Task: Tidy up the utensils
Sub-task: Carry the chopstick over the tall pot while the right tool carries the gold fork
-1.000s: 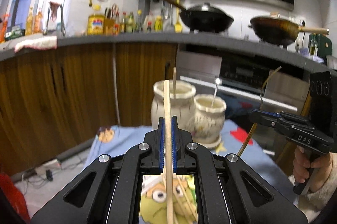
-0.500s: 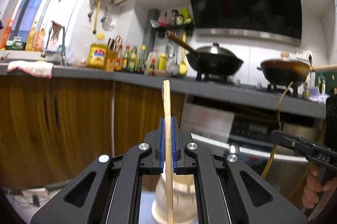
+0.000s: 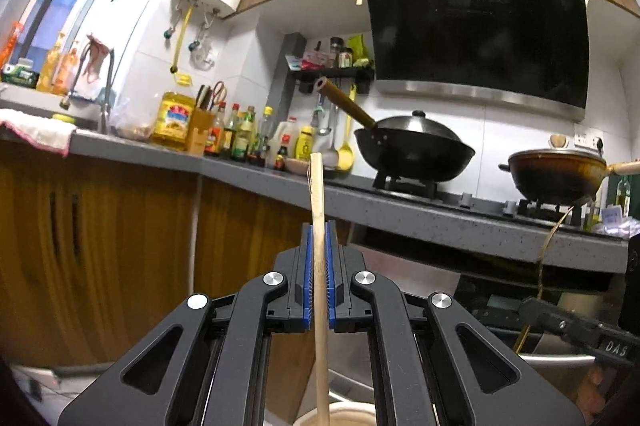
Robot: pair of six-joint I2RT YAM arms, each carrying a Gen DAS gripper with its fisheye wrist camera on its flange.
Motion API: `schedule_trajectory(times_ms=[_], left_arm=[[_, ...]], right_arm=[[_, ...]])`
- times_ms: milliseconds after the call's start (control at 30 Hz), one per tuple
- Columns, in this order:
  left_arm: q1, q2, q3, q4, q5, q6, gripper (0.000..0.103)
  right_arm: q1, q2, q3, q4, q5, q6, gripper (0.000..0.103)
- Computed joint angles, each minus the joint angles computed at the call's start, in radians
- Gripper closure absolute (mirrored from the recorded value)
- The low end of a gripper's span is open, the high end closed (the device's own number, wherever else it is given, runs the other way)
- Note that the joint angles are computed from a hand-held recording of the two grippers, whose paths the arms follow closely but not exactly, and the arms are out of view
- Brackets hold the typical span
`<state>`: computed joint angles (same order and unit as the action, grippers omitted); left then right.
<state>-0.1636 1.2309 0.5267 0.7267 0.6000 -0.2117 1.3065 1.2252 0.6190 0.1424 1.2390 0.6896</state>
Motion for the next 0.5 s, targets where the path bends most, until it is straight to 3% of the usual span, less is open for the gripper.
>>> schedule_trajectory(times_ms=[167, 333, 500], left_arm=[[0.028, 0.04, -0.03, 0.044, 0.046, -0.012, 0.097], [0.133, 0.058, -0.113, 0.145, 0.167, -0.121, 0.097], [0.168, 0.029, -0.186, 0.194, 0.192, -0.12, 0.097]], right_arm=[[-0.034, 0.021, -0.034, -0.029, -0.061, 0.072, 0.097], [-0.045, 0.034, -0.072, -0.061, -0.118, 0.179, 0.098], [-0.035, 0.071, -0.067, -0.106, -0.134, 0.28, 0.097]])
